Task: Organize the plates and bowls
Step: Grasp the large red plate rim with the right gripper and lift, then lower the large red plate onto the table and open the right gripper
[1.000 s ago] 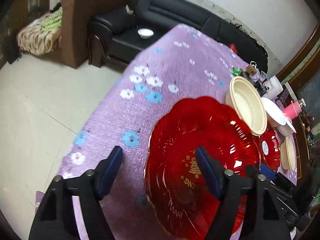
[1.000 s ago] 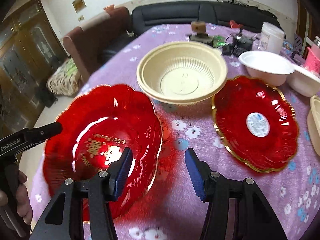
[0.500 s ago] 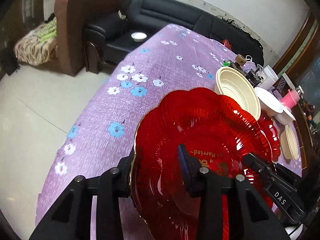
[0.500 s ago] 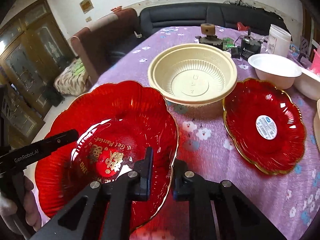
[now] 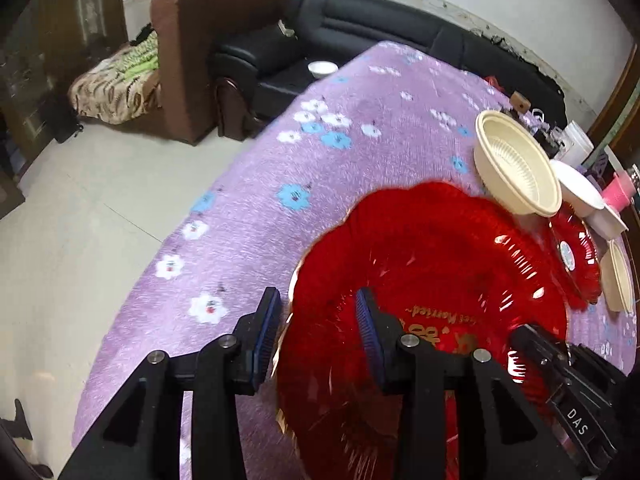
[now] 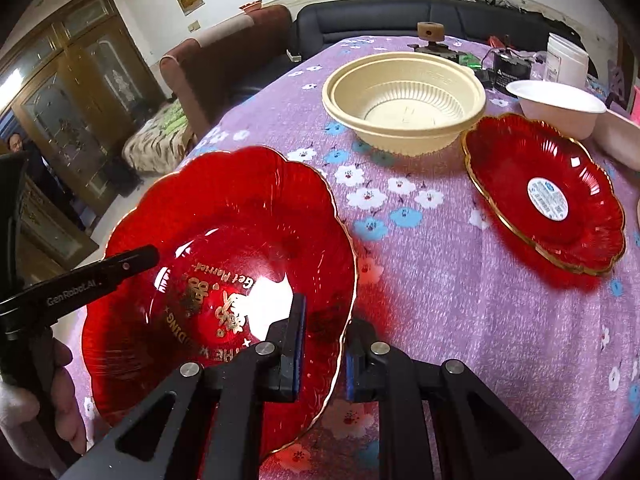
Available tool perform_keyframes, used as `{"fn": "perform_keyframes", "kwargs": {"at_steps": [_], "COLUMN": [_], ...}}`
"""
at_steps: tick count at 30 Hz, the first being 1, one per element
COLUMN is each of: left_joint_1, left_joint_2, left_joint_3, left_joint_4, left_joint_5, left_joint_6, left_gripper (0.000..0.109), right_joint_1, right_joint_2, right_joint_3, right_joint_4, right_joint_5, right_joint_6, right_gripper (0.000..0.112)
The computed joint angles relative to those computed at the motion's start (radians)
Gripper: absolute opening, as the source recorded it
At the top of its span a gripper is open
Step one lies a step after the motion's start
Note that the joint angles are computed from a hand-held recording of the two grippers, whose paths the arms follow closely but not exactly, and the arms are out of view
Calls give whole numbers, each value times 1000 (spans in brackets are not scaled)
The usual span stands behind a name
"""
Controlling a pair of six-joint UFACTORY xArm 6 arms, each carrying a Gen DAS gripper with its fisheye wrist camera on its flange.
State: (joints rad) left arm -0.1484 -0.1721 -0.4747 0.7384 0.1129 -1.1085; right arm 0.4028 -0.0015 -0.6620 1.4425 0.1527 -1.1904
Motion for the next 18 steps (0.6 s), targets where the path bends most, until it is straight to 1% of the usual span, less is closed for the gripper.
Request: {"fn": "perform_keyframes", "kwargs": {"at_steps": [1,3,5,8,10,12,14,16,18], "left_joint_1": [6,21,20,-15,-37,-78,-117,-157,-204], "left_joint_2": [-28,-77,-140,-234,-277,-309,-311,-298,-275], "left_joint_3": [8,27,49,76,90,92,84,68,40], "left_joint_4": [53,146,180,206,229,230,204,171,154], "left_joint_5": [9,21,46,82,91,88,78,75,75], "left_joint_6": [-51,-145,-194,-265,-301,-318,-300,-273,-255], "left_gripper": [46,55,57,61,67,71,71,72,72], "right_joint_1": [-6,-15,-20,-35,-50,-76,-97,-136,-174], "right_joint_2": [-6,-29,-55,-109,-150,-200,-236,-285,-334], "right_joint_3": [7,22,38,69,95,130,154,186,217], "right_joint_4": [-16,-7,28,83,120,149,171,174,179], "right_joint_5": [10,23,17,18,21,41,45,74,83], "right_joint_6": [16,3,-36,-106,-154,-196,-226,-251,-270], "right_gripper": [18,18,18,18,21,27,28,27,27]}}
